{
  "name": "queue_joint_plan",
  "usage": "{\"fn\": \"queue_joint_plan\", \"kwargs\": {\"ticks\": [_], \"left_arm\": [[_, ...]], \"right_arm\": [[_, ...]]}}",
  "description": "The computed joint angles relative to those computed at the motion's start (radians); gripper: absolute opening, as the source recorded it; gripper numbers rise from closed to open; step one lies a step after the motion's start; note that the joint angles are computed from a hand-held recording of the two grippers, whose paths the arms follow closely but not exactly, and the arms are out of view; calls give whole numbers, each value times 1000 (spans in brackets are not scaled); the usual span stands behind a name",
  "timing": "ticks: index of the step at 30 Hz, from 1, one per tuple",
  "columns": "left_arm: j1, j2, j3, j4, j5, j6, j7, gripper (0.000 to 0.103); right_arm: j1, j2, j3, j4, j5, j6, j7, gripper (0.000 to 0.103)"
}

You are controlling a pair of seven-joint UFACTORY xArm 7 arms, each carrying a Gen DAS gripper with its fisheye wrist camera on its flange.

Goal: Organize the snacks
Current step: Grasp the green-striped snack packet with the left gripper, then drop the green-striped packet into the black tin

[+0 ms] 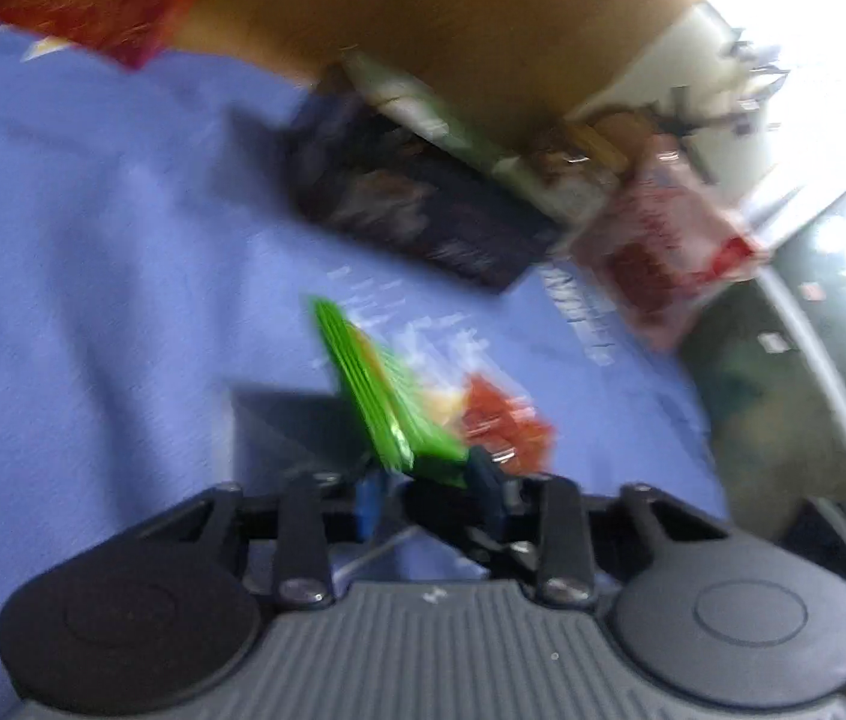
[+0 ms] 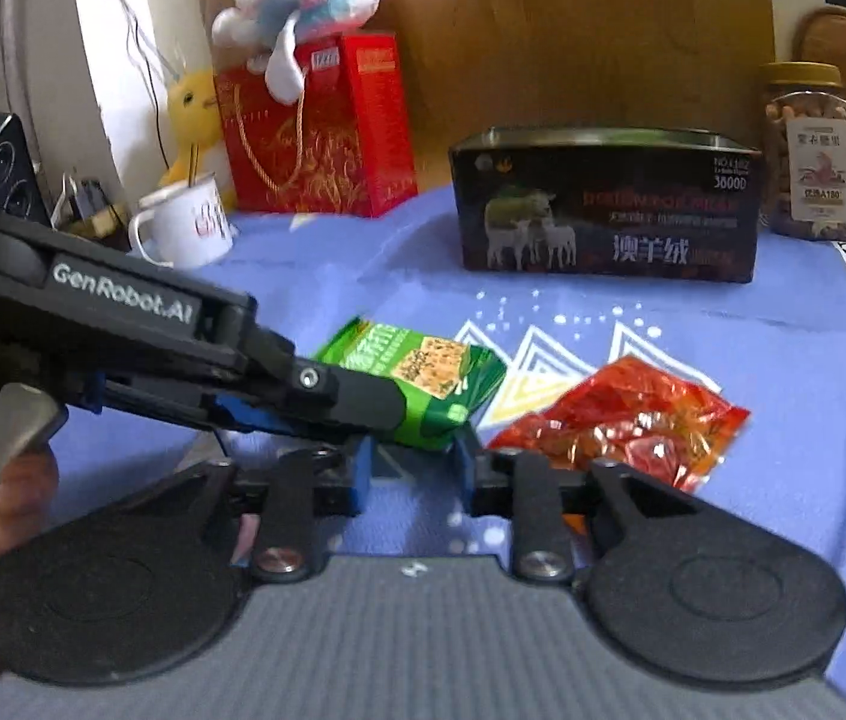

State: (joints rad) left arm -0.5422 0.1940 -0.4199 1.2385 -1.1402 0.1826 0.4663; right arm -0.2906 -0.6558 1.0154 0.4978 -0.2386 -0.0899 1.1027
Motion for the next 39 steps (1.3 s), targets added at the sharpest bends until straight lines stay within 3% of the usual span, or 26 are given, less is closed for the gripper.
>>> {"fn": "queue_joint_plan", "kwargs": {"ticks": [2,5,7,9,10,11,12,15,17,19,21,22,23,25,26,27,29,30,33,35,37,39], "left_arm": [[-65,10,63,36,56,-16,-16,27],[-21,45,24,102,212,-27,-114,26],[10,45,10,117,221,-11,-140,29],[37,13,-5,85,150,-41,-69,35],[71,-1,-33,63,129,-68,-53,37],[66,-8,-18,50,140,-88,-79,41],[23,-5,38,46,191,-101,-147,41],[-1,35,104,71,390,-66,-365,41],[40,74,56,113,391,-44,-356,44],[26,117,64,158,475,-38,-396,50],[-45,173,146,224,642,-18,-500,60],[-89,209,201,273,730,9,-563,61],[-100,249,216,326,776,43,-586,61],[-52,310,160,398,786,101,-555,56],[-19,346,112,434,807,126,-556,48],[-22,357,105,439,797,110,-526,39],[-43,349,118,430,849,118,-548,36],[-38,333,111,409,854,115,-558,35],[43,267,11,322,772,68,-513,33],[58,235,-14,302,753,19,-475,33],[42,234,-3,337,770,-13,-473,33],[-7,267,57,421,826,-16,-519,37]], "right_arm": [[-47,-45,25,23,1,5,11,12],[-113,-53,29,55,-22,-9,-18,12],[-82,5,-20,52,-25,-15,-49,15],[-28,13,-71,15,-14,-25,-68,15],[1,14,-96,-5,-7,-22,-76,21],[29,20,-119,-19,1,-16,-82,24],[52,24,-140,-33,12,-17,-81,30],[65,65,-166,-33,25,-36,-98,36],[22,45,-127,-19,31,-20,-100,39],[-17,42,-100,-5,25,-11,-103,48],[-33,90,-104,18,10,3,-123,52],[-43,119,-103,30,1,1,-133,52],[-53,152,-100,44,-9,2,-146,52],[-92,210,-72,79,-24,17,-158,52],[-137,219,-33,90,-35,3,-152,52],[-198,217,20,103,-46,-9,-150,51],[-273,167,97,131,-43,40,-130,43],[-260,157,88,130,-43,55,-122,38],[-149,118,-20,66,-17,-8,-89,38],[-134,57,-42,55,-5,-29,-90,38],[-175,5,-32,78,-4,-40,-104,38],[-252,3,-7,124,-8,-59,-133,38]]}}
